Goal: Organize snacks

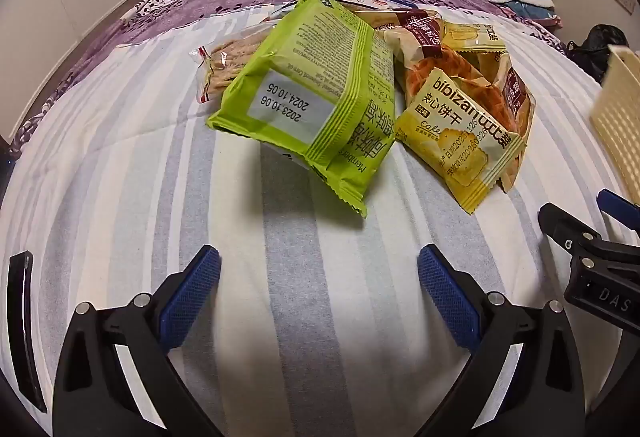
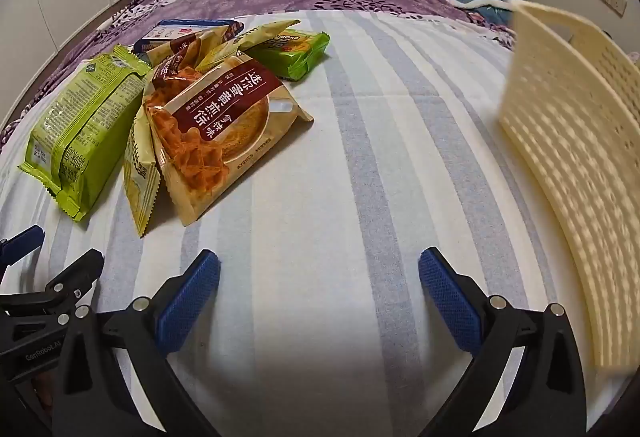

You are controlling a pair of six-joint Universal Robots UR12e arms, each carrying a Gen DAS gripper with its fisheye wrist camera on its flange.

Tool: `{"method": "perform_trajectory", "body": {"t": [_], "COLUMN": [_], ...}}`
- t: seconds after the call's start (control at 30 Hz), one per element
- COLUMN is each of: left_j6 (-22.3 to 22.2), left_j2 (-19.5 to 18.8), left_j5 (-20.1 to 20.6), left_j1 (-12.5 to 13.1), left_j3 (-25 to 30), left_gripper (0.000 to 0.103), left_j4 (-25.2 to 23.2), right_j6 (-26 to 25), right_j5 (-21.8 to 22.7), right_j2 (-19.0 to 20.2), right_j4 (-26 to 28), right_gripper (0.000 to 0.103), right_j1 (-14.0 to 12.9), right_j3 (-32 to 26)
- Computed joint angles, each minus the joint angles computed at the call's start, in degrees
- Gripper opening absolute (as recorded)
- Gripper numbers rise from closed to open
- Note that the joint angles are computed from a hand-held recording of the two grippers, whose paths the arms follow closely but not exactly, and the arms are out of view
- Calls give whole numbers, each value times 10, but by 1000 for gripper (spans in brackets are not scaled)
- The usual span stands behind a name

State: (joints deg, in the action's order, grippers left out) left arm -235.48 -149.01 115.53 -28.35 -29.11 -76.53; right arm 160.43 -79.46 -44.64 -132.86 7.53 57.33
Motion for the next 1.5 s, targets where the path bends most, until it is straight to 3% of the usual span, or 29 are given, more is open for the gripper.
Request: {"method": "perform_trajectory", "body": {"t": [1.5], "left_j6": [0], "left_j2": [-3], "left_j5": [4], "left_j1": [-1], "left_j3": [8], "left_gripper": [100], "left_j4": [-4], "right_j6": [-2], "right_j5": [-7], "right_j2": [2], "right_j4": [3], "right_gripper": [98], "right_j1": [1], "right_j3": [-3]}}
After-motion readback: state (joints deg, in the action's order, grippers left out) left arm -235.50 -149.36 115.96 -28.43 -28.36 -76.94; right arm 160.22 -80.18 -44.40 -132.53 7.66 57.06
